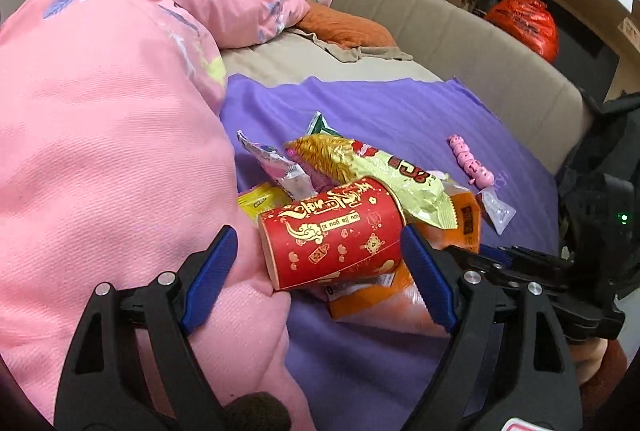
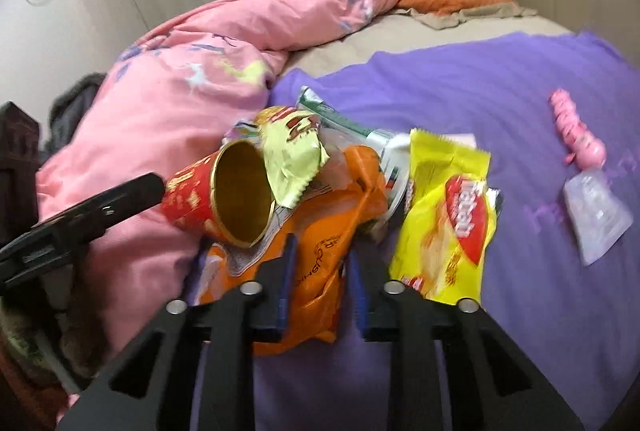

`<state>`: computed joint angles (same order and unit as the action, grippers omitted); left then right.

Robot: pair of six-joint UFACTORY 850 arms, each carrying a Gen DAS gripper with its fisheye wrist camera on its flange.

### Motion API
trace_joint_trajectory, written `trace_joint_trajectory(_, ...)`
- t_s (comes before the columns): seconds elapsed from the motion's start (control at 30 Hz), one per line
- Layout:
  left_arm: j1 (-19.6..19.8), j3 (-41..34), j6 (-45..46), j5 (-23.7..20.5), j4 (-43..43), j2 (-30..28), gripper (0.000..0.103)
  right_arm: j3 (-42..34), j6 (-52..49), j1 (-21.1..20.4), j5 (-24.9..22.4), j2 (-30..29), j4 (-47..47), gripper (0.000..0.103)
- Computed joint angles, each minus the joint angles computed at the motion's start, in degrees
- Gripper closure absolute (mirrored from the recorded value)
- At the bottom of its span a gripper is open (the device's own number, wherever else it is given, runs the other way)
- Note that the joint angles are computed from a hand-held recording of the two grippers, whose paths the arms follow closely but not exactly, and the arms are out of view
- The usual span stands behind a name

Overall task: Collect trash
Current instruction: 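Grasp the orange chip bag with the right gripper while the left gripper grasps the red paper cup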

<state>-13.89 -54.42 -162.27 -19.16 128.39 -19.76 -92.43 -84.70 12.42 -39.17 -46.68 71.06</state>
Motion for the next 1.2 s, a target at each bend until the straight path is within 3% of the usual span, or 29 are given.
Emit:
trace_joint_trajectory(0.07, -0.42, -0.89, 4.52, 0.12, -4.12, -0.68, 0.024, 3.38, -4.81, -0.76, 2.24, 2.18, 3.73, 0.091)
trace_joint_trajectory(0.23, -1.78, -4.27, 15.6, 0.55, -14.1, -2.87, 0.023, 12.95, -19.41, -4.42, 7.21, 9.27, 16.43, 0.093)
trace_joint_trajectory(0.53, -5.77, -10.57, 49.68, -2.02, -41.99, -7.64, 0.023, 19.94, -32.53, -10.96, 10.53, 14.27, 30.19, 0.093)
trace_joint_trajectory(0.77, -7.43, -7.14, 43.66, -2.86, -38.43, -6.1, 0.025, 22.75, -32.77, -13.75, 7.97, 15.39, 30.96, 0.094)
trace_joint_trajectory(0.9, -8.43, -9.88, 52.17, -7.47, -44.89, -9.24, 0.041, 21.87, -27.85, -14.21, 5.94, 14.61, 27.96, 0.093)
trace_joint_trajectory(1.0, -8.47, -10.62, 52.94, -9.81, -46.37, -10.46, 0.076, 21.71, -26.57, -13.94, 5.44, 14.52, 27.31, 0.094)
trace_joint_trajectory(1.03, -8.15, -9.96, 50.53, -9.39, -45.15, -9.8, 0.081, 21.85, -26.76, -13.84, 5.42, 14.65, 27.52, 0.094)
trace_joint_trajectory(1.2, -6.9, -5.54, 35.45, -7.58, -34.36, -5.44, 0.088, 22.62, -27.3, -13.8, 4.5, 15.46, 27.74, 0.094)
